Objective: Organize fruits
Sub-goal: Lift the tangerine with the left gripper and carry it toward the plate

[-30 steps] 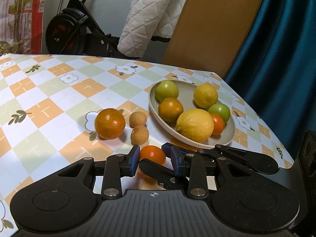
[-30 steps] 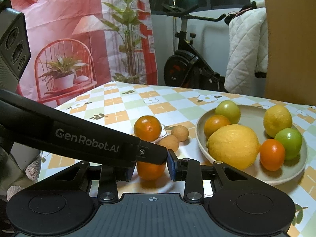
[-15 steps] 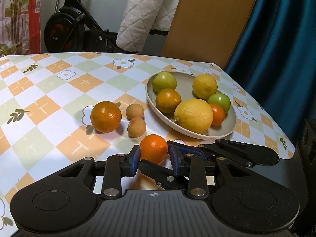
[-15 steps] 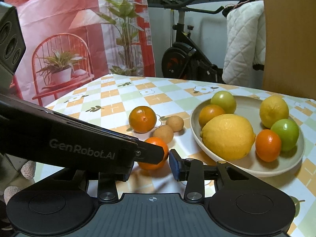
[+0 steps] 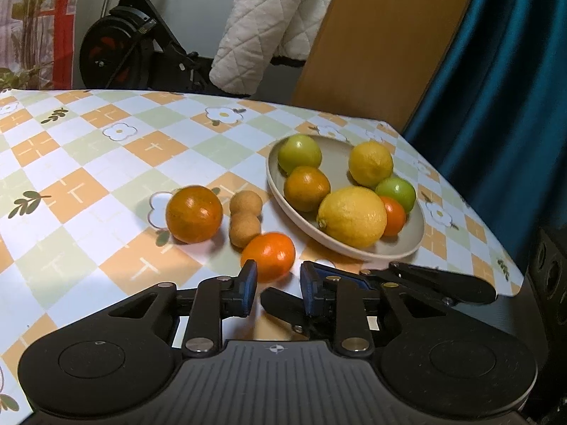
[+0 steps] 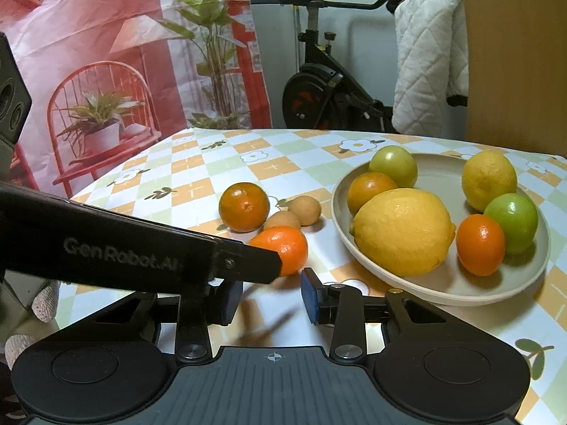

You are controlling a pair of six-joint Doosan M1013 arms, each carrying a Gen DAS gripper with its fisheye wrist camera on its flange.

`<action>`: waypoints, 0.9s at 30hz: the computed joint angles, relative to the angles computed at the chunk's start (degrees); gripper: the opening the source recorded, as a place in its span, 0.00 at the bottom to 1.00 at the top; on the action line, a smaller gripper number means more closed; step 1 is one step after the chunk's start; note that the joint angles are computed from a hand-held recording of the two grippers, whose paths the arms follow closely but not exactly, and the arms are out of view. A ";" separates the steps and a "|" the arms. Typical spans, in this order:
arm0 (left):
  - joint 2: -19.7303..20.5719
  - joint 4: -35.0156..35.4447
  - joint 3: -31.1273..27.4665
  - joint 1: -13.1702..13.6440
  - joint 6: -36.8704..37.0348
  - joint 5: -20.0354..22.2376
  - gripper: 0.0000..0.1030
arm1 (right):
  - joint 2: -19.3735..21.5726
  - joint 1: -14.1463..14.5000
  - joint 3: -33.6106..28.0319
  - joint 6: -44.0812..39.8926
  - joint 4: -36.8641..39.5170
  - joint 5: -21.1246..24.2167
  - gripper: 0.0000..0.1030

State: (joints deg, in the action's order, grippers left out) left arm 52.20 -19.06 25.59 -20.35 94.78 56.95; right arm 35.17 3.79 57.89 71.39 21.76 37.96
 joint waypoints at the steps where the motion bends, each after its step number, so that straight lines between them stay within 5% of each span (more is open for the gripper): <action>1: -0.03 -0.38 0.01 0.17 -0.20 -0.33 0.27 | 0.01 0.03 -0.01 0.35 -0.34 -0.14 0.34; 6: 1.76 -1.77 -3.36 0.91 -2.59 0.74 0.28 | 0.59 0.18 -1.16 1.70 -2.65 0.38 0.35; 17: 10.58 -5.88 -19.68 1.88 -5.88 11.21 0.38 | 2.13 0.56 -3.88 1.02 -3.93 2.41 0.39; 27: 9.07 -7.27 -16.02 1.97 -3.36 9.21 0.35 | 2.26 0.24 -3.94 0.33 -1.98 2.83 0.36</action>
